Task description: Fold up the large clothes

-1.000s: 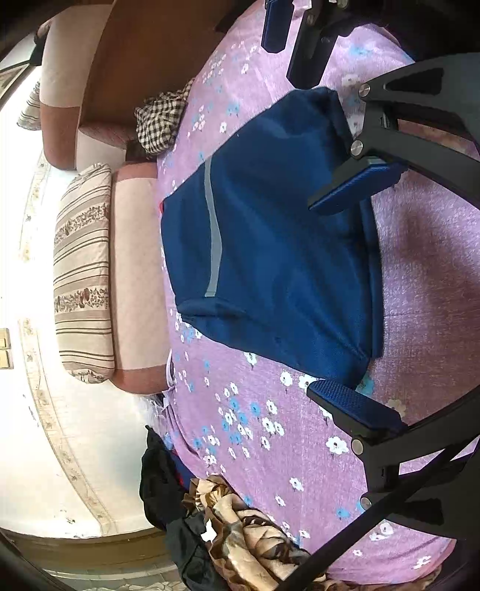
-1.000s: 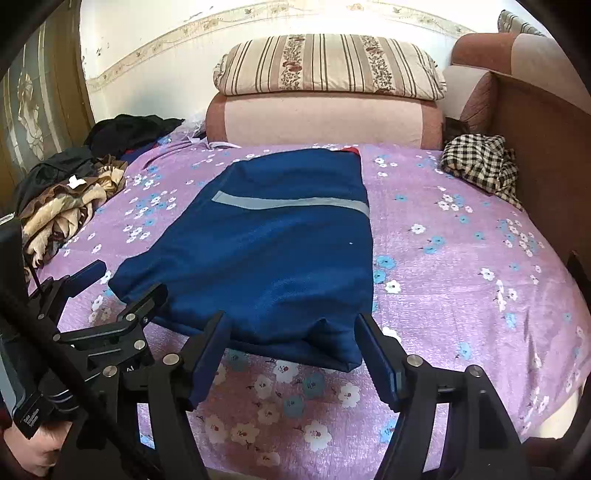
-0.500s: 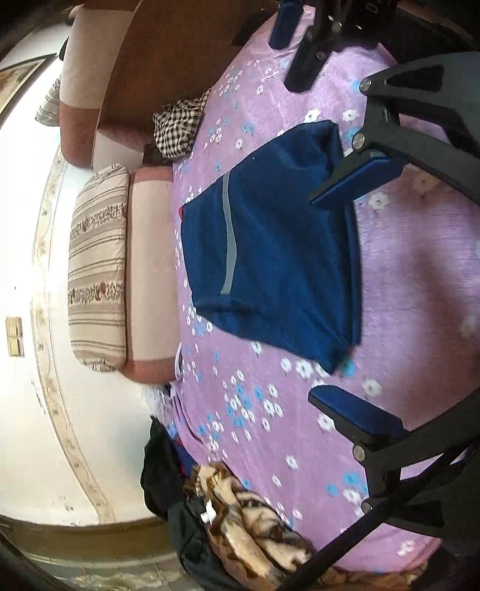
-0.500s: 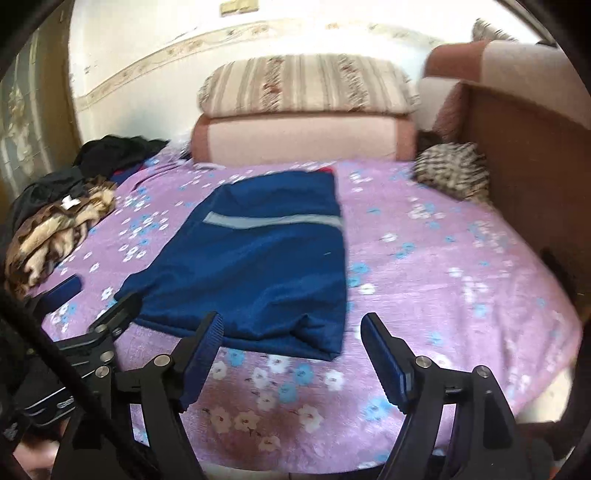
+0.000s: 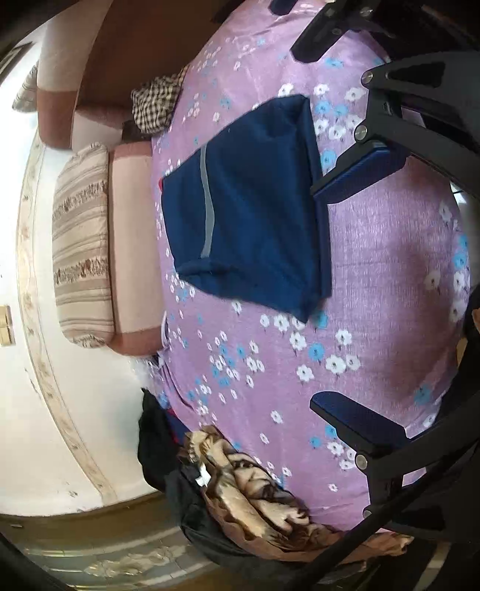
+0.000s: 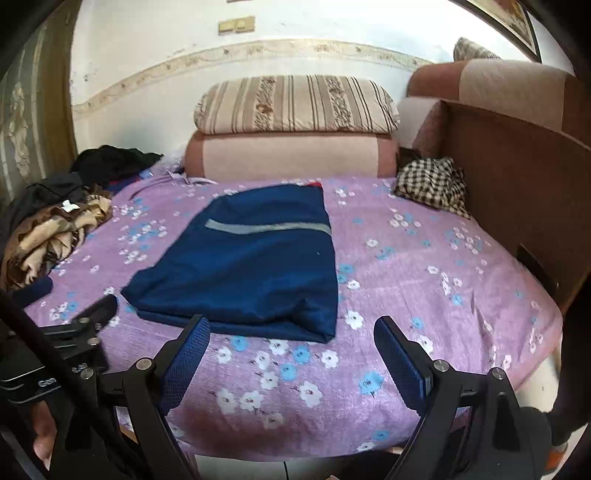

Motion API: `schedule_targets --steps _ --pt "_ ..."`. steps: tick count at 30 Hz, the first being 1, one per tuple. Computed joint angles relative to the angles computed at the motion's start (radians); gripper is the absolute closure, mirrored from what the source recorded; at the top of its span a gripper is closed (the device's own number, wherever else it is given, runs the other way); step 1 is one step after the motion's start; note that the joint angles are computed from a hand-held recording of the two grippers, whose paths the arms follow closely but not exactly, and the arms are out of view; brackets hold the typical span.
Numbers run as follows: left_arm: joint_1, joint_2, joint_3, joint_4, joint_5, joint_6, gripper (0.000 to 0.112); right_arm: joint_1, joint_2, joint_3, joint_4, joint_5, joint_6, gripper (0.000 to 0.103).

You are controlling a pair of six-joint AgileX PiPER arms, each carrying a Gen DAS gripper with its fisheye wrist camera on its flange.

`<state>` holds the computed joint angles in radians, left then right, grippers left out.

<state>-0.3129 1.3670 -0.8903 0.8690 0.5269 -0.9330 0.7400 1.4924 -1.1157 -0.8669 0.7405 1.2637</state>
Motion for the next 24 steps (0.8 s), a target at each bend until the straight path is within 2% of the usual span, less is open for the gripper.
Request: schedule_targets --steps 3,9,24 --pt "0.068 0.004 0.005 -0.134 -0.077 0.111 0.011 -0.005 0.012 -0.001 0.006 0.000 -0.004 0.010" --pt "0.060 0.024 0.020 -0.032 -0.076 0.006 0.011 0.001 0.036 -0.015 0.006 0.007 -0.024 0.010" --pt "0.034 -0.003 0.037 0.007 -0.071 -0.018 0.011 0.030 0.041 -0.024 -0.006 0.038 -0.020 0.010"
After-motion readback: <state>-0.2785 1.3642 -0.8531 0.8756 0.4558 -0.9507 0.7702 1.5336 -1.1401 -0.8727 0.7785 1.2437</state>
